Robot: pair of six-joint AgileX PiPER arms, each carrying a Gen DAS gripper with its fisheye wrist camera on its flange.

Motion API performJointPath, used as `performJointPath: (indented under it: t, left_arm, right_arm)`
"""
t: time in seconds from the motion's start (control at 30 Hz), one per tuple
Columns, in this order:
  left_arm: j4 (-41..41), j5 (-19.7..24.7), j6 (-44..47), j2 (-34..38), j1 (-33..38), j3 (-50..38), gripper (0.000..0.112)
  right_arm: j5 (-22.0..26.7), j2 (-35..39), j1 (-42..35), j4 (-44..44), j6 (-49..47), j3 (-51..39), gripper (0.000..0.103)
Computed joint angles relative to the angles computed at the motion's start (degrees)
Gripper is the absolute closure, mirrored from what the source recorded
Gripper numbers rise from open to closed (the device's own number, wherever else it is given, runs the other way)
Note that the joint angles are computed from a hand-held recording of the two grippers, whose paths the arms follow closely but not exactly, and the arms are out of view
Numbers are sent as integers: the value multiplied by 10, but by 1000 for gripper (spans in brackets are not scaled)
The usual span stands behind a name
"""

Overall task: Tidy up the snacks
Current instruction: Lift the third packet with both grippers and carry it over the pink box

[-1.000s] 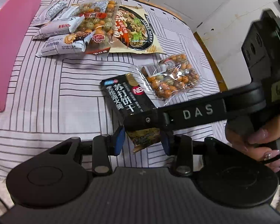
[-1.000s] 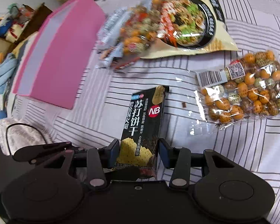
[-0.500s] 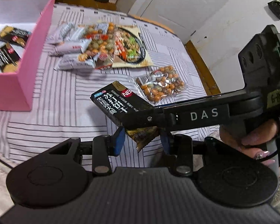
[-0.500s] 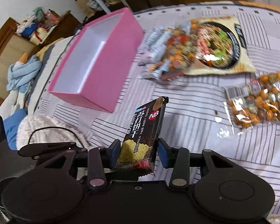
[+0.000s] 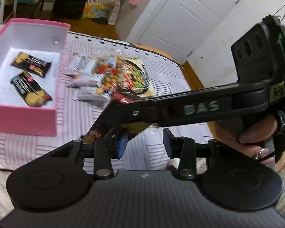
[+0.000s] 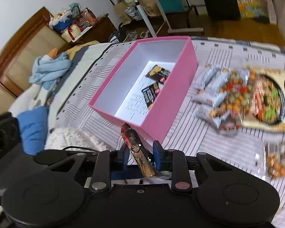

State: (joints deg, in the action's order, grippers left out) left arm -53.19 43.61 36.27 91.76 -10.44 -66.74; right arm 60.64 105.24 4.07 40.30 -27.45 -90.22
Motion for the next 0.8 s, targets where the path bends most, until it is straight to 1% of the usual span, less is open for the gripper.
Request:
performJointPath:
  t: [0.1,0.27,0.37,0.43,0.53,0.67,0.8]
  left_arm:
    - [25,-25,-9,5,4,-8,74]
    - [30,-37,3,15,19,-20,74]
    - [34,-25,3,21,33,-36,74]
    - [36,-9,1,24,46,-51,74]
    - [51,-2,-6,26,56,-75,74]
    - [81,-5,-20,21,62,-111,74]
    - [121,-21,-44,26,67,-141,74]
  right_arm:
    - [8,29,4,0,17,-37,77]
    - [28,60,3,12,34,-76,81]
    - [40,71,9,8,53,-108,81]
    - [44,77,18,-1,67,-133,81]
    - [52,91,29,-6,87,-183,81]
    - [67,118,38,-5,114,-262,81]
    - [63,168,54,7,142,-329,81]
